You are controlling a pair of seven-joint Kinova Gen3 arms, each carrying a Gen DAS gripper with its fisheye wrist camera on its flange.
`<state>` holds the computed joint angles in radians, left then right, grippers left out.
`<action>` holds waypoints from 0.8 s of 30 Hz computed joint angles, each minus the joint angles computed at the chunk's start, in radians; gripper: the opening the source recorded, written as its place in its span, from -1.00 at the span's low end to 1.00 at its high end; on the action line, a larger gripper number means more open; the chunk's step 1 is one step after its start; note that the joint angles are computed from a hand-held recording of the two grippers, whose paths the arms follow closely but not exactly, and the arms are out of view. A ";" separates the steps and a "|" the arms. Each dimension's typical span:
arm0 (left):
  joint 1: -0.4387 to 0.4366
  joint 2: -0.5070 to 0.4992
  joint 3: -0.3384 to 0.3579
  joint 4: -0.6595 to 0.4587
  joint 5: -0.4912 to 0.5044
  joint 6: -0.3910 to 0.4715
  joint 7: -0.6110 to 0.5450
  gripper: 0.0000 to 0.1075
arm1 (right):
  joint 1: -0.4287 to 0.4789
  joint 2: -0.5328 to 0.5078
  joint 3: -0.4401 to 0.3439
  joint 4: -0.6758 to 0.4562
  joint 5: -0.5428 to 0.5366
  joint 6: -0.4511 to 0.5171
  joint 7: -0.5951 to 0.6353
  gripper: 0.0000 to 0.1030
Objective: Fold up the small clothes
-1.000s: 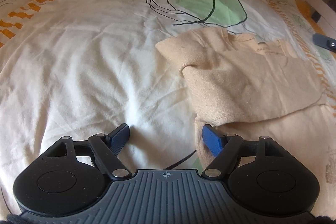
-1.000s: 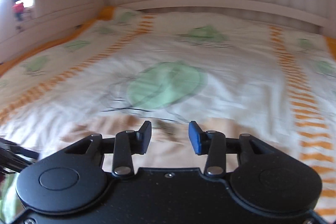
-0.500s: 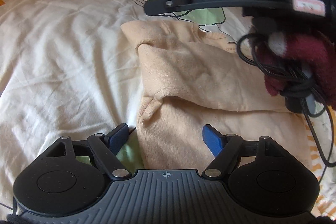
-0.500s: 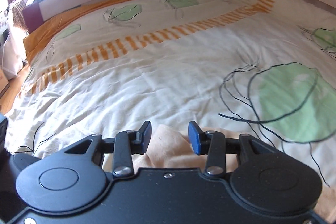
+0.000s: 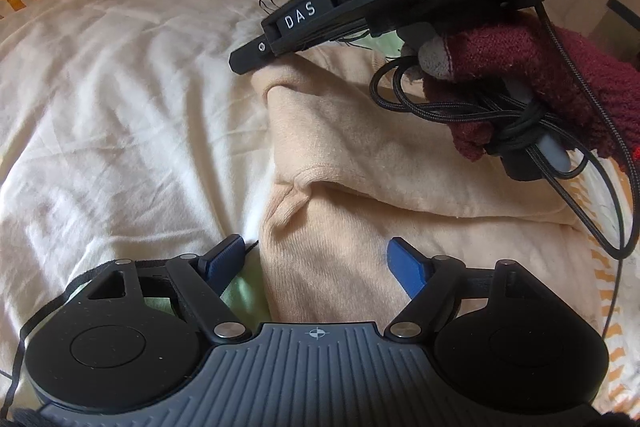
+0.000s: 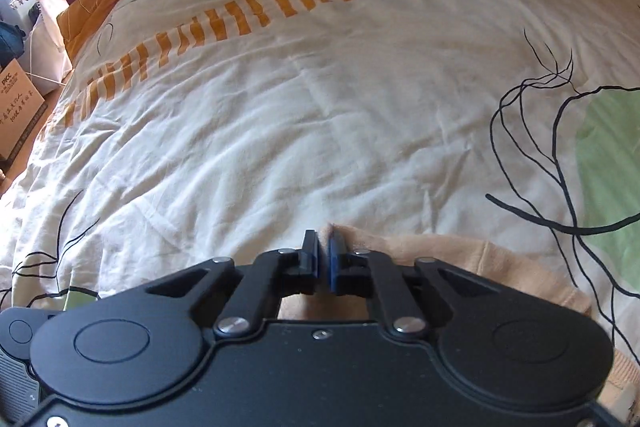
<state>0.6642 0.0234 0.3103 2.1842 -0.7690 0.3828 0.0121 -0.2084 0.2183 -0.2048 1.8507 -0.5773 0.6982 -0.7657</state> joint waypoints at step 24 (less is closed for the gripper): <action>-0.020 -0.041 0.061 -0.001 -0.136 0.072 0.053 0.43 | 0.151 -0.294 0.049 0.287 -0.560 -0.282 0.322 -0.52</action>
